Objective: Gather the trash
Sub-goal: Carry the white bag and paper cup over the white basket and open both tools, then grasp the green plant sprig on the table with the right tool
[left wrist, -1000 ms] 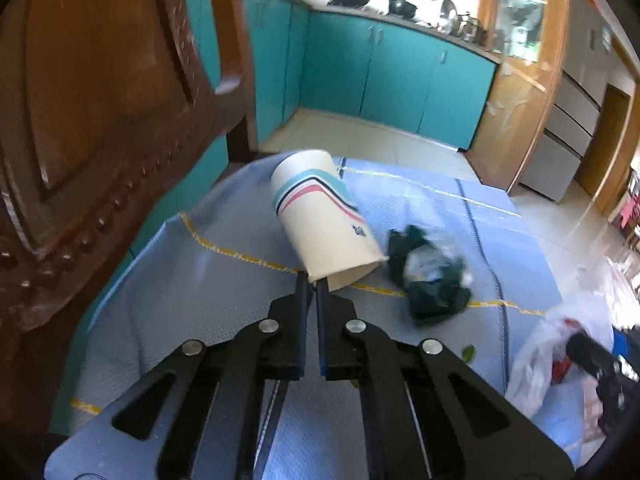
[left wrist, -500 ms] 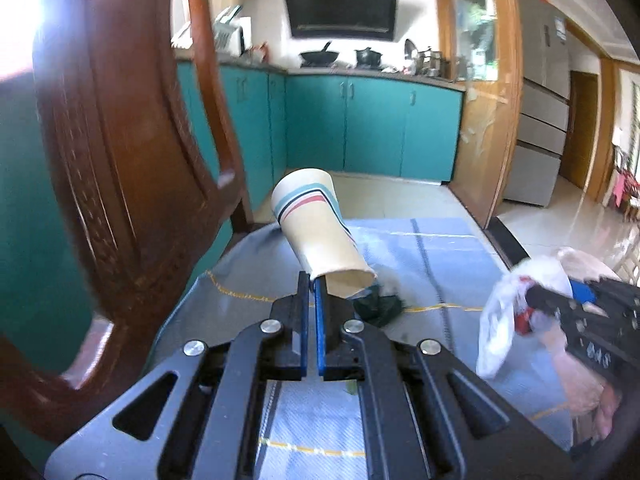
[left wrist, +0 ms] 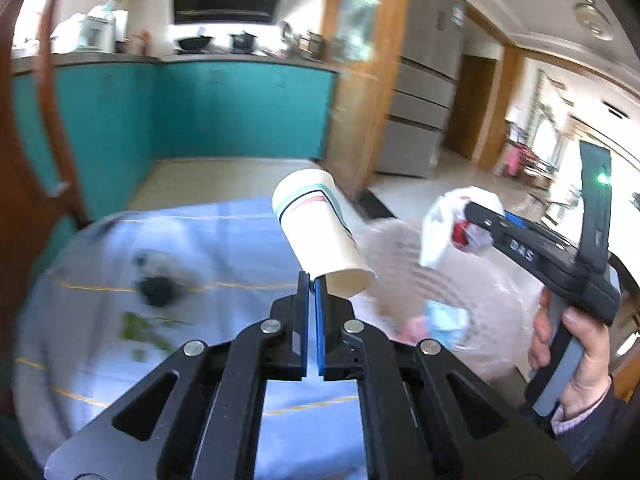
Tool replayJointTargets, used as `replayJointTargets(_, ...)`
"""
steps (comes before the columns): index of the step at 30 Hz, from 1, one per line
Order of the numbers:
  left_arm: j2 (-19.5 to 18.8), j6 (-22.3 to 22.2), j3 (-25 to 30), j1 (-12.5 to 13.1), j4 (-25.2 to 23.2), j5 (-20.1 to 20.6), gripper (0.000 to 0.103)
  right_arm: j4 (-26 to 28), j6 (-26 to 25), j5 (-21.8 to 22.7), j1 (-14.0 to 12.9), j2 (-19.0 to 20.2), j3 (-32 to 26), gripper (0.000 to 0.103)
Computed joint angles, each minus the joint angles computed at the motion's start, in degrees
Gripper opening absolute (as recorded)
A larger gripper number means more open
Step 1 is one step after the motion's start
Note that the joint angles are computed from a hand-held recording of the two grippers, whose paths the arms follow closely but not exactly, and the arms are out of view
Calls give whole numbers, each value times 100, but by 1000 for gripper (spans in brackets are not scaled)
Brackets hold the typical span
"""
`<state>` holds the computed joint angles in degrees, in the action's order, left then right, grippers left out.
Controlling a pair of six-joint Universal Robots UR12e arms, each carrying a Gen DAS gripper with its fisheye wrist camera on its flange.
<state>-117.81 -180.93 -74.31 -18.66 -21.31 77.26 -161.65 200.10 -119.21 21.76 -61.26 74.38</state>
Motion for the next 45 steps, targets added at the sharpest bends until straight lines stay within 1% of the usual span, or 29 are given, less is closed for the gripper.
replayJointTargets(3, -122, 210, 149, -124, -184, -223, 4, 186, 262, -42, -72, -177, 244, 31)
replayJointTargets(5, -176, 333, 202, -155, -343, -413, 4, 355, 386, -79, -87, -258, 341, 31)
replayJointTargets(8, -355, 547, 494, -250, -887, -583, 4, 578, 472, -70, -108, -302, 382, 31)
replayJointTargets(10, -401, 607, 598, -257, -1212, -698, 5, 721, 569, -50, -122, -298, 354, 35)
replayJointTargets(11, -413, 607, 614, -262, -1275, -694, 13, 775, 640, -46, -129, -300, 350, 42)
replayJointTargets(12, -414, 590, 602, -275, -1246, -632, 31, 785, 714, -18, -139, -300, 349, 45)
replayJointTargets(14, -397, 530, 526, -278, -1048, -510, 50, 729, 757, 62, -143, -313, 371, 46)
replayJointTargets(16, -370, 503, 463, -244, -866, -393, 52, 709, 747, 89, -134, -297, 347, 46)
replayJointTargets(20, -272, 430, 287, -127, -583, 88, 57, 649, 595, 141, -100, -221, 251, 46)
replayJointTargets(23, -264, 254, 313, 33, -675, 442, 58, 579, 504, 298, -83, -125, 99, 46)
replayJointTargets(25, -239, 60, 309, 165, -736, 664, 58, 473, 433, 536, -65, -42, -19, 46)
replayJointTargets(26, -228, -28, 308, 232, -736, 764, 59, 418, 357, 748, -53, 38, -128, 46)
replayJointTargets(29, -180, -303, 264, 437, -486, 1131, 60, 447, 196, 1190, -11, 269, -449, 46)
replayJointTargets(30, -167, -302, 243, 489, -409, 1223, 60, 473, 103, 1340, 12, 376, -592, 46)
replayJointTargets(32, -177, -299, 221, 568, -206, 1526, 60, 636, -35, 1489, 70, 575, -892, 46)
replayJointTargets(33, -179, -311, 211, 602, -168, 1606, 60, 703, -83, 1561, 91, 658, -1016, 46)
replayJointTargets(35, -222, -426, 205, 684, -135, 1696, 60, 823, -135, 1839, 128, 852, -1288, 46)
replayJointTargets(37, -230, -587, 144, 770, -141, 1618, 60, 982, -183, 2174, 160, 1043, -1557, 46)
replayJointTargets(40, -227, -824, 107, 850, -332, 1566, 60, 1338, -450, 2369, 224, 1279, -1943, 46)
replayJointTargets(42, -218, -950, 95, 899, -285, 1400, 60, 1684, -662, 2531, 271, 1472, -2261, 46)
replayJointTargets(45, -178, -832, 29, 889, -106, 1519, 63, 2081, -821, 2667, 324, 1692, -2606, 46)
